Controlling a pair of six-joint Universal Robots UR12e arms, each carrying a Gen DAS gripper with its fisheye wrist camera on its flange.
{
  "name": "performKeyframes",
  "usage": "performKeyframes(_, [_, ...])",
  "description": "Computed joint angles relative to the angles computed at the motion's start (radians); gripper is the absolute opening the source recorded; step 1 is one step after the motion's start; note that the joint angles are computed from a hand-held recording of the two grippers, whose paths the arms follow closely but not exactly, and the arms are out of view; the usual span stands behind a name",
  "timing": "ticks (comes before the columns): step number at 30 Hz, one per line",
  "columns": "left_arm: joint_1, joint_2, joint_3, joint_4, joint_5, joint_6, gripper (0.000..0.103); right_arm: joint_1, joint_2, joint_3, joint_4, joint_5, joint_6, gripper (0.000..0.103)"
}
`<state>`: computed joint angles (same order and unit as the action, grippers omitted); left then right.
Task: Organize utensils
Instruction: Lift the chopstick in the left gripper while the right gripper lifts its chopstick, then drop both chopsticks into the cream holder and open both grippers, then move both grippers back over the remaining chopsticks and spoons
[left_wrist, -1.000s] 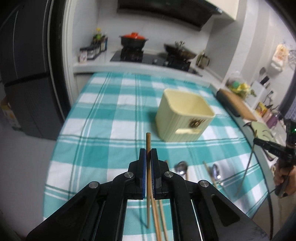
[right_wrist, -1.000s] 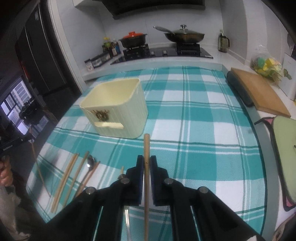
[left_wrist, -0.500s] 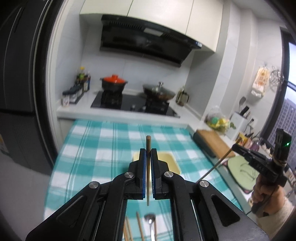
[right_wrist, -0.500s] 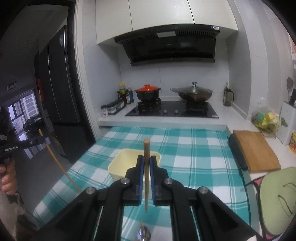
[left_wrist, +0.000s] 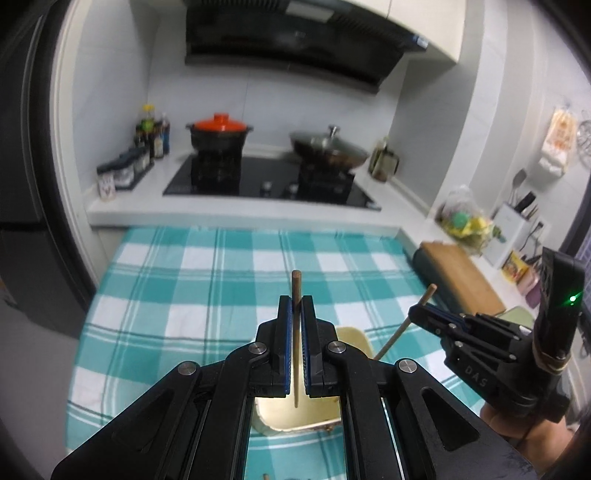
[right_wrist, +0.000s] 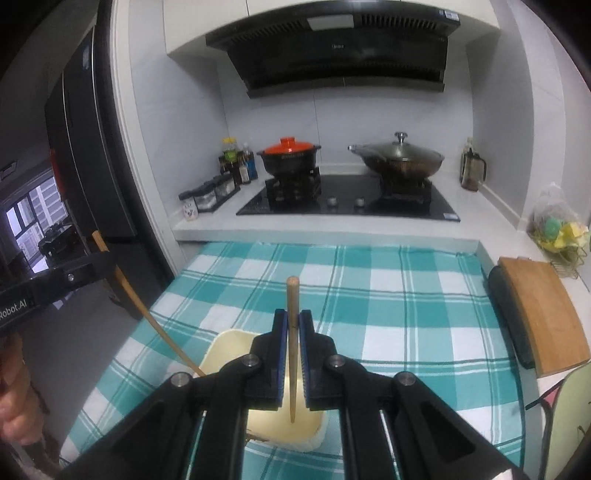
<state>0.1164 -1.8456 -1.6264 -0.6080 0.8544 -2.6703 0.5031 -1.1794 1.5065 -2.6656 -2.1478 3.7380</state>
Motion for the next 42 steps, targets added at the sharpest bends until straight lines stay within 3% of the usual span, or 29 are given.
performKeyframes(5, [-0.034, -0.055, 0.035, -0.038, 0.089, -0.022, 0.003, -0.032, 0.018, 0.010, 0.056, 0.063, 0.053, 0.007])
performKeyframes(12, [-0.057, -0.096, 0.067, -0.049, 0.163, -0.048, 0.004, -0.049, 0.030, 0.012, 0.065, 0.062, 0.077, 0.008])
performKeyframes(15, [-0.052, -0.097, 0.069, -0.065, 0.166, -0.069, 0.019, -0.057, 0.030, 0.010, 0.072, 0.081, 0.089, 0.010])
performKeyframes(17, [-0.044, -0.088, 0.056, -0.056, 0.165, -0.069, 0.036, -0.055, 0.030, 0.008, 0.088, 0.079, 0.086, 0.012])
performKeyframes(19, [-0.030, -0.063, 0.026, -0.041, 0.157, -0.039, 0.038, -0.047, 0.026, 0.011, 0.094, 0.064, 0.086, 0.034])
performKeyframes(20, [-0.021, -0.048, 0.009, -0.036, 0.150, -0.016, 0.042, -0.041, 0.022, 0.016, 0.087, 0.057, 0.087, 0.036])
performKeyframes(24, [0.036, 0.046, -0.104, -0.015, 0.114, 0.111, 0.069, 0.003, -0.007, 0.047, 0.073, 0.018, 0.087, 0.037])
performKeyframes(27, [0.085, 0.117, -0.190, -0.056, 0.084, 0.209, 0.077, 0.061, -0.033, 0.073, 0.101, -0.033, 0.114, 0.058])
performKeyframes(29, [0.120, 0.170, -0.263, -0.068, 0.074, 0.264, 0.085, 0.109, -0.045, 0.093, 0.112, -0.088, 0.136, 0.064])
performKeyframes(32, [0.169, 0.236, -0.377, -0.030, 0.052, 0.303, 0.091, 0.176, -0.057, 0.120, 0.177, -0.169, 0.208, 0.070])
performKeyframes(35, [0.207, 0.285, -0.477, 0.029, 0.050, 0.283, 0.091, 0.229, -0.067, 0.138, 0.308, -0.241, 0.375, 0.073])
performKeyframes(38, [0.238, 0.325, -0.542, 0.025, 0.034, 0.277, 0.091, 0.264, -0.078, 0.160, 0.421, -0.251, 0.526, 0.073])
performKeyframes(42, [0.260, 0.372, -0.599, 0.006, 0.033, 0.310, 0.091, 0.300, -0.081, 0.171, 0.536, -0.226, 0.625, 0.073])
